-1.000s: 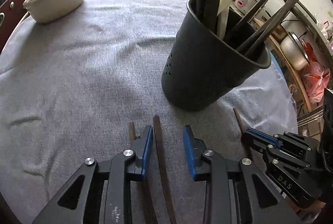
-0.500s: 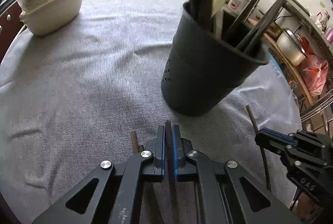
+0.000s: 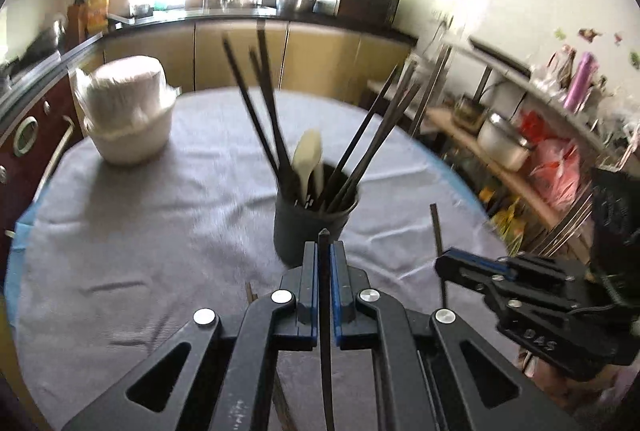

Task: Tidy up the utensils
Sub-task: 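Lift the chopsticks and carry them above the black cup with both tools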

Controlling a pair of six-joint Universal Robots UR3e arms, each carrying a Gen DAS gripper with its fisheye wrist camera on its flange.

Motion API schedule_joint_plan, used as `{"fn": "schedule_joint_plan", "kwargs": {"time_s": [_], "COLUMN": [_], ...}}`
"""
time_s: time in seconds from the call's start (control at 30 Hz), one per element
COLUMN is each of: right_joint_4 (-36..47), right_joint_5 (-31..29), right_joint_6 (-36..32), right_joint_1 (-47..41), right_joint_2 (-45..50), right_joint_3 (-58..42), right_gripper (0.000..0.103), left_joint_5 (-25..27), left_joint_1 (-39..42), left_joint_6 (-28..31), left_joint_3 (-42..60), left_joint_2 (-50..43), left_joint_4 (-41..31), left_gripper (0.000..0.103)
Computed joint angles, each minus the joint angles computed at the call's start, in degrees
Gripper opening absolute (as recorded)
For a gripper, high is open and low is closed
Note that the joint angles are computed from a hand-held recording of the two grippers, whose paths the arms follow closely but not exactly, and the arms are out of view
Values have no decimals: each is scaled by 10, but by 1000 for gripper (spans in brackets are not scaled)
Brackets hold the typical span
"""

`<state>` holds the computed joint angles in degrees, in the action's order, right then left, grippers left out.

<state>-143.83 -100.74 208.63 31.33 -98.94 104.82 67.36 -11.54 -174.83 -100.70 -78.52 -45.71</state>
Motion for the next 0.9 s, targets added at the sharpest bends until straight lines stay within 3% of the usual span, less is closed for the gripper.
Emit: {"fn": "schedule_joint_plan", "kwargs": {"time_s": [0.27, 0.6, 0.9], "right_joint_4": [-39, -27, 55], "right_joint_5": [-75, -131, -134], "right_joint_6": [17, -26, -93], "right_joint_1": [55, 54, 23], "right_joint_2": [-14, 32, 144], "right_joint_3": [-26, -177, -404], "right_gripper": [6, 6, 5], "left_joint_5": [8, 67, 220], "left_joint_1": [-4, -31, -98], "left_joint_6": [-23, -69, -97], "left_joint_3": [37, 205, 394], "left_joint_2": [38, -40, -191], "left_joint_4": [29, 67, 119], "left_gripper": [6, 6, 6]}}
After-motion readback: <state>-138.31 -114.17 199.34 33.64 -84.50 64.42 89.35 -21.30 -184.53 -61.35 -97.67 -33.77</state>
